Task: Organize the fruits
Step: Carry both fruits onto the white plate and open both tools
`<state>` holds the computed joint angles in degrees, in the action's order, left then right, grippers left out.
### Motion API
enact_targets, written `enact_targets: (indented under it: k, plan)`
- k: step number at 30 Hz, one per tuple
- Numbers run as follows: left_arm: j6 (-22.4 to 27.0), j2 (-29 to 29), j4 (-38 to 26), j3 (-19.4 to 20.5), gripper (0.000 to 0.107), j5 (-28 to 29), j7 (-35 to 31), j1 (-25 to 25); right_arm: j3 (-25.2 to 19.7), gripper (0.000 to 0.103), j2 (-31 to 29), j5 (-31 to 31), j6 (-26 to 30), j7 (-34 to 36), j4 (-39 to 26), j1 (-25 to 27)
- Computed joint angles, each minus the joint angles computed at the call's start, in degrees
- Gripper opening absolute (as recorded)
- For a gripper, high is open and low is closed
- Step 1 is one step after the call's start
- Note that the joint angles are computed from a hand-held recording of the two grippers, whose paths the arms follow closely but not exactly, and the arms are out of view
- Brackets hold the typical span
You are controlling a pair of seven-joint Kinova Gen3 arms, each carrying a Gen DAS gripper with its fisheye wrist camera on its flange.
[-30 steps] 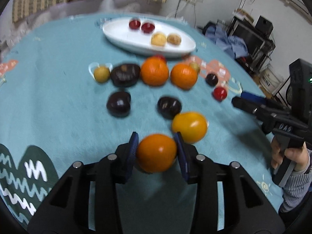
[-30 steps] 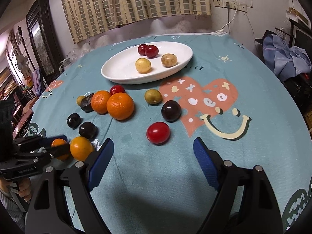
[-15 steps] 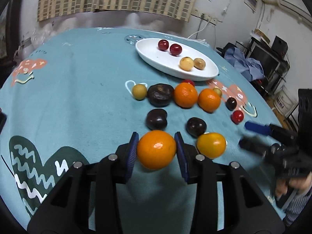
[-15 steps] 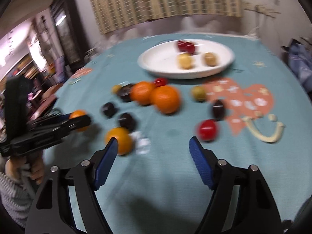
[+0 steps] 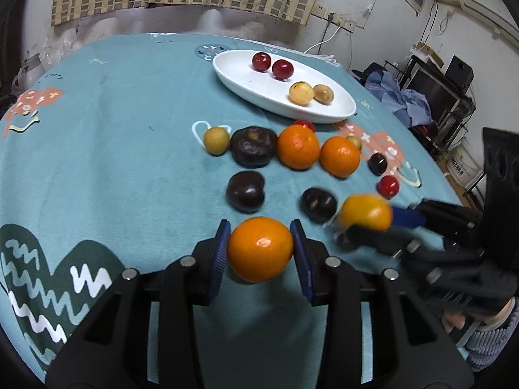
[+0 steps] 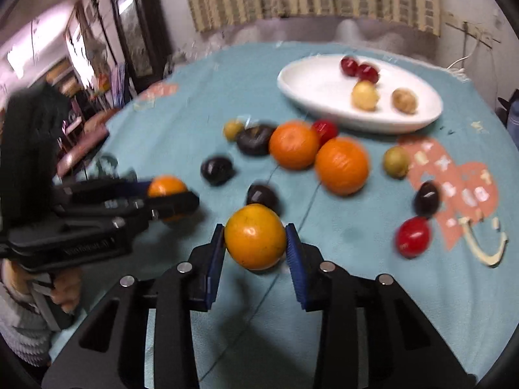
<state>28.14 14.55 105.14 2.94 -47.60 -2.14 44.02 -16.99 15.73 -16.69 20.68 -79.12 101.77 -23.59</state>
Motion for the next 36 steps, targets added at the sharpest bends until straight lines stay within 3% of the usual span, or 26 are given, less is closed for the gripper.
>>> enact_targets:
  k: [4,7,13,14,15,17,21,24,26,30,34,36]
  plan:
    - [4.5,1.1,-7.3,0.7,0.038,1.9,-5.8,-1.6,4.3,0.037,-1.3,2.0,0.3,-3.5,-4.2,0.6]
    - [7.2,4.0,-15.1,1.0,0.038,1.9,-11.3,-3.3,8.5,0.037,1.4,5.9,1.3,-9.5,-10.0,-0.7]
    - [9.1,12.9,-28.8,-0.4,0.039,9.2,-21.7,-5.9,6.8,0.037,10.8,6.5,6.7,-11.7,-21.5,2.0]
    - [9.3,14.3,-30.3,-0.8,0.042,10.4,-22.4,-6.2,7.1,0.043,11.9,6.6,6.6,-12.7,-22.3,1.8]
    - [9.2,15.1,-31.1,-1.4,0.053,11.3,-22.8,-6.2,8.5,0.065,12.2,7.2,5.7,-14.6,-22.2,0.7]
    - [8.2,15.9,-31.4,-3.7,0.062,12.7,-21.5,-5.6,8.4,0.072,11.6,7.7,2.3,-16.1,-20.1,1.3]
    - [4.2,14.1,-27.7,-7.6,0.063,14.3,-20.3,-3.7,1.6,0.072,8.8,3.8,-2.8,-12.2,-15.8,7.5]
    - [4.7,11.7,-24.6,-10.3,0.064,11.4,-17.5,-0.1,-2.2,0.072,6.2,1.4,-3.7,-8.7,-14.2,10.4]
    - [7.0,10.0,-22.1,-11.6,0.066,7.3,-13.9,3.6,-0.8,0.072,3.2,2.1,-4.4,-8.2,-11.5,8.5]
    - [10.9,7.8,-17.3,-9.9,0.070,1.0,-9.1,8.6,2.3,0.073,-2.0,3.3,-8.5,-10.8,-2.7,5.2]
    - [14.7,8.1,-15.3,-5.8,0.072,-1.8,-8.4,10.8,-3.9,0.073,-5.7,-2.2,-13.9,-8.3,6.9,11.5]
    - [15.4,8.5,-14.9,-3.7,0.073,-1.8,-8.8,10.0,-4.5,0.073,-6.1,-2.6,-14.3,-8.7,9.3,12.1]
